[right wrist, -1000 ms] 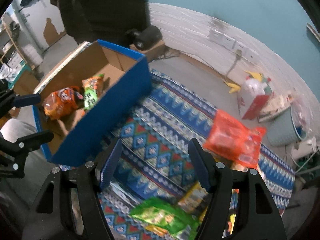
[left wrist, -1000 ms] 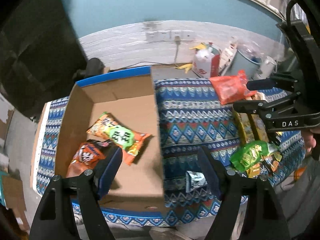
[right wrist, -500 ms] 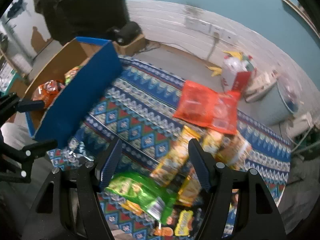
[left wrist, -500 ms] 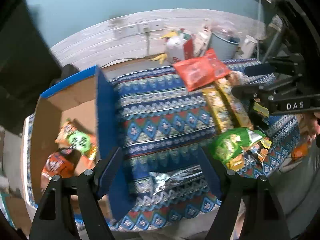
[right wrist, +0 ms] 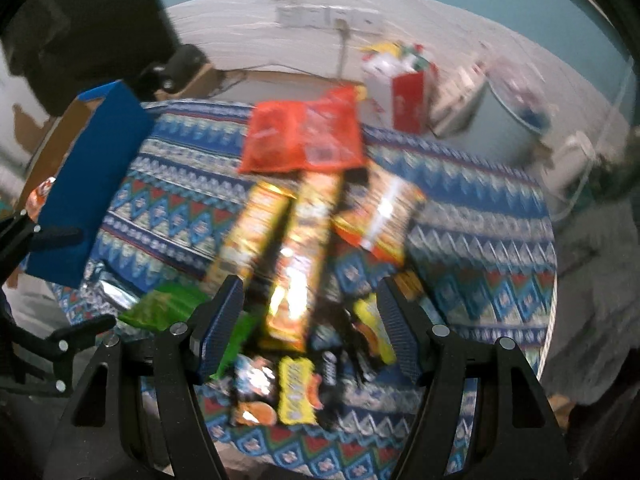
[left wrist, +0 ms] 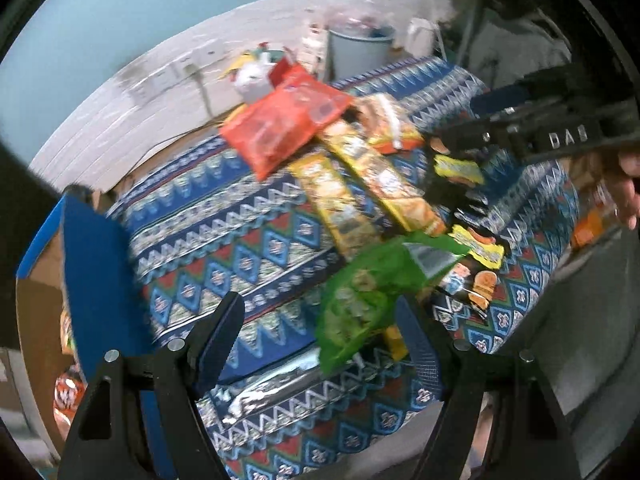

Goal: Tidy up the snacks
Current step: 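Move both tools back from the box to the snack pile, then grasp the green bag with the left tool while the right tool grasps the black-and-yellow bag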

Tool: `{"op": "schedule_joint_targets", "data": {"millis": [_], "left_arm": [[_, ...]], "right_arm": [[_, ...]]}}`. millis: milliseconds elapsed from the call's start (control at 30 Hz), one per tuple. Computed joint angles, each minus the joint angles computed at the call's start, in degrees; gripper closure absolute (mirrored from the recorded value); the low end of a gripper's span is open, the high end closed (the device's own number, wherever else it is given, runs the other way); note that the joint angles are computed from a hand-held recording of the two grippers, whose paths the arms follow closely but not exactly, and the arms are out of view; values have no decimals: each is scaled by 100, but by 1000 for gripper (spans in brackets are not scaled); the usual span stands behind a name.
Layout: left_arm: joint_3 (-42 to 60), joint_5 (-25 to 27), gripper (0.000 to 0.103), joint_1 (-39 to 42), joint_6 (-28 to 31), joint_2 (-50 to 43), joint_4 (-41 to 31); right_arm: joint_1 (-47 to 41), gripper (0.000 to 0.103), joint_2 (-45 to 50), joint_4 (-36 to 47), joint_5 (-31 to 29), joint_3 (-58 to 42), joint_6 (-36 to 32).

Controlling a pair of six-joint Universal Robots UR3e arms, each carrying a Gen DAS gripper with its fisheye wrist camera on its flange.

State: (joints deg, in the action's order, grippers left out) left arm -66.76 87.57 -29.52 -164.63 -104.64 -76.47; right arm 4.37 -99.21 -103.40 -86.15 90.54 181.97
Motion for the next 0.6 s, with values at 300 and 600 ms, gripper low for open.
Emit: {"op": "schedule_joint_targets", "data": {"millis": [300,600], "left_arm": [[111,174,22,-528,415,-468,117],[194,813,22,-792,327,-1128,468]], "right_arm": [[-872,34,-984,262,144,1034,-87],[-1130,26,-1039,197,153,1370,136]]}}
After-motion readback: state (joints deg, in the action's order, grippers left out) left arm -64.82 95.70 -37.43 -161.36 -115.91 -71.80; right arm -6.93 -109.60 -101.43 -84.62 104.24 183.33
